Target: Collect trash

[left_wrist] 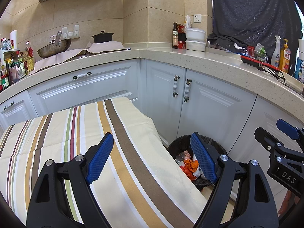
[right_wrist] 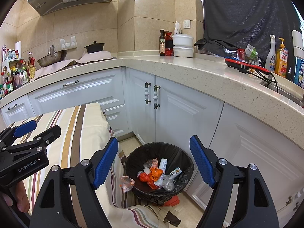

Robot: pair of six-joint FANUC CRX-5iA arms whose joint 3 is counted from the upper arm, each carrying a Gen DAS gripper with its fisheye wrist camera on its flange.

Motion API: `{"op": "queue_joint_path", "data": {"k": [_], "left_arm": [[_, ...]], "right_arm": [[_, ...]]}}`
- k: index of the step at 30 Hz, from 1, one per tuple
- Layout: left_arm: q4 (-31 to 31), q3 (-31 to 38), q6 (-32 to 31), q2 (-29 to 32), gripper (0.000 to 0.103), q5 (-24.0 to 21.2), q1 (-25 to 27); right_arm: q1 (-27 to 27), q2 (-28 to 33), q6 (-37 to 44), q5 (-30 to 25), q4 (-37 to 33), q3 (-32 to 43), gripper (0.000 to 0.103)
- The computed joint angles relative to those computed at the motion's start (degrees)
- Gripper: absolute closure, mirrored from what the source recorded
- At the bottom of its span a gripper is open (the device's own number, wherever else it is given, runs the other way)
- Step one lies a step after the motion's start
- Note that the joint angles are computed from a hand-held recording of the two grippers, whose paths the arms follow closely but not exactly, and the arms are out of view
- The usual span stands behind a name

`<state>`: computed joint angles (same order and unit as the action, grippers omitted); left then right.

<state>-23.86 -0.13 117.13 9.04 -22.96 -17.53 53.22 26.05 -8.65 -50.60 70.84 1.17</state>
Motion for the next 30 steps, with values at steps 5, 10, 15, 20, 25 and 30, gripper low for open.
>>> {"op": "queue_joint_path", "data": {"k": [5,10,15,20,25,30], "left_arm": [[1.3,-0.3,-1.0,0.0,0.022,0.2,0.2],[1.2,-0.5,-1.2,-0.4,0.022,0.5,0.3],[1.3,-0.4,-1.6,-0.3,0.018,0.9,0.2],[1.4,-0.7,-1.8,-0.5,0.012,1.7,0.1],[0.4,-0.3,-0.8,-0.2,0.005,1.7,-0.2],[-1.7,0.6,1.4,0.3,0.005,0.5,-0.7]], "right_arm": [[0.0,-0.1,0.0,0.0,0.0,-0.1,0.028],[0.0,-0.1,0.0,0.0,0.0,0.0,0.028],[0.0,-0.1,0.1,0.0,-0.1,0.0,0.028],[0.0,-0.1,0.0,0.1,-0.1,-0.2,0.027],[0.0,0.1,0.0,0.2,-0.3,-0.2,0.027],[0.0,0.1,-0.3,0.3,-0.4,-0.4,0.027]]}}
